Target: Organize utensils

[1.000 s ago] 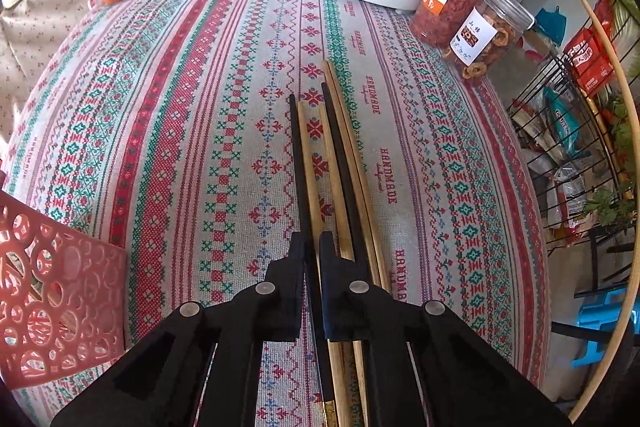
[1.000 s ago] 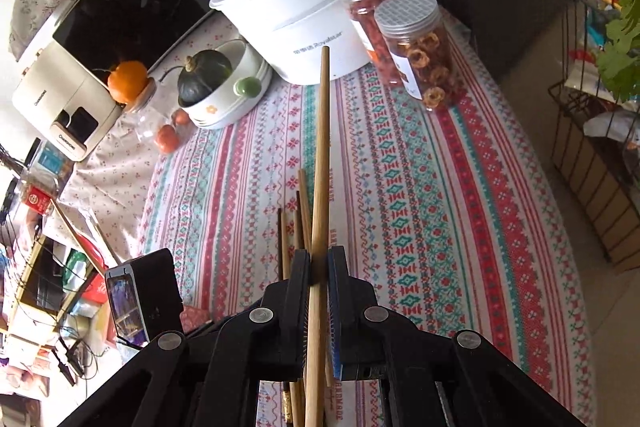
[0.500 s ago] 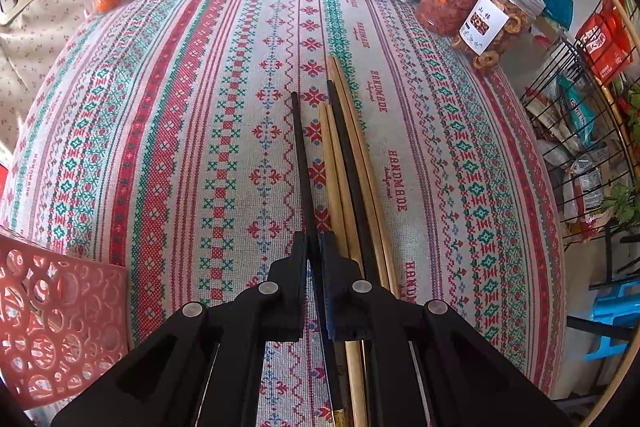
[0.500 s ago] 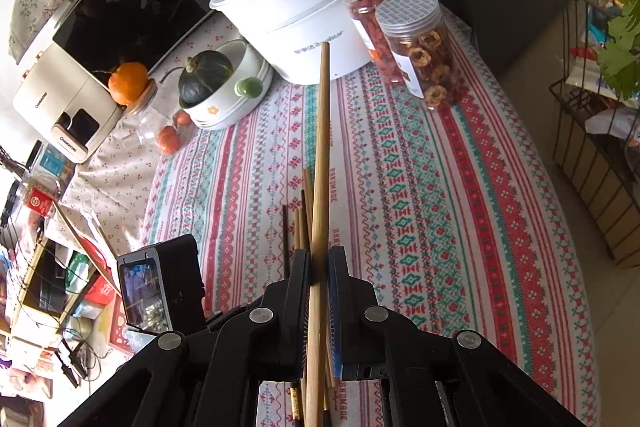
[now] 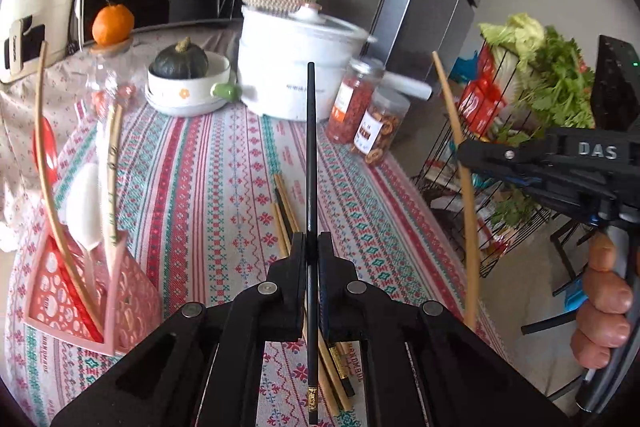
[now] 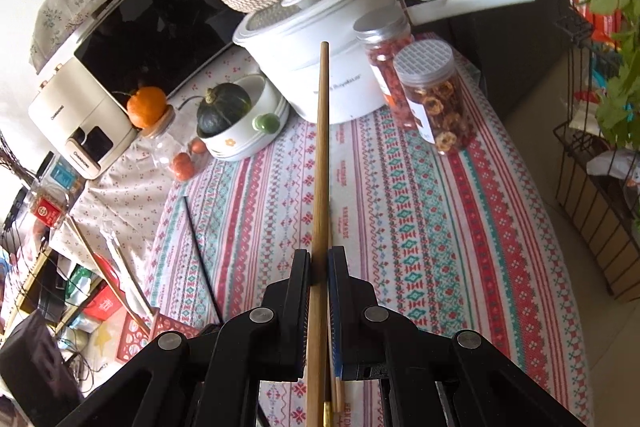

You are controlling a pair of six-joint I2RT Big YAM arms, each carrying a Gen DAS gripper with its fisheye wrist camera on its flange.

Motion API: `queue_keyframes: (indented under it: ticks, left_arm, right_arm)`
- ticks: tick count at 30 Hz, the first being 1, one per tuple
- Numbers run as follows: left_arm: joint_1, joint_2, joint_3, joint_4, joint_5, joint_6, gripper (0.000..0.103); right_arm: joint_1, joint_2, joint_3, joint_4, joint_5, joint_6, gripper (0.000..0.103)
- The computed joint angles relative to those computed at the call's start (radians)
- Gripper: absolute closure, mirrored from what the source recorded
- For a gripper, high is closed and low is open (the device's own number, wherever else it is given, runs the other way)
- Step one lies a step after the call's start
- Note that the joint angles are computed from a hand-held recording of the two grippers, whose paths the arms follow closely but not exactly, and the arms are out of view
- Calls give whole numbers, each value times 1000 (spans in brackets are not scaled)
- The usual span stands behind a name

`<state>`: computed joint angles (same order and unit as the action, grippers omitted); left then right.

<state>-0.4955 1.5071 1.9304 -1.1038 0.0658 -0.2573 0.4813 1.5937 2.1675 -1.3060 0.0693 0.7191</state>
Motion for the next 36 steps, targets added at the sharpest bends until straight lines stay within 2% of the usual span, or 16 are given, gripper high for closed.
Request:
queue_keyframes:
  ticks: [3, 8, 10, 15, 19, 24, 27, 31, 36]
  left_arm:
    - [29, -77, -71, 120, 2, 39, 98]
    - [102, -136, -105, 186, 75, 3, 98]
    - [129, -156, -104, 210, 98, 11, 98]
    - [209, -192, -104, 296, 78, 102, 98]
    - [265, -195, -145, 365, 73, 107, 98]
    - [268, -201, -223, 450, 47, 162, 98]
    - [266, -201, -258, 490, 33, 163, 98]
    - [262, -195, -282, 500, 14, 180, 98]
    - [264, -193, -300, 442, 16, 184, 98]
  right_arm:
    - [19, -5, 0, 52, 34, -27, 98]
    - [41, -7, -4, 117, 81, -45, 98]
    - [53, -5, -1, 138, 102, -58, 98]
    - [90, -5, -11, 223, 153, -100, 98]
    - [126, 1, -18, 315, 196, -138, 98]
    - [164, 24, -3, 389, 232, -172, 98]
    - [179, 39, 7, 413, 245, -185, 98]
    - [196, 63, 29, 422, 262, -217, 98]
    - [209, 79, 36, 433, 258, -233, 98]
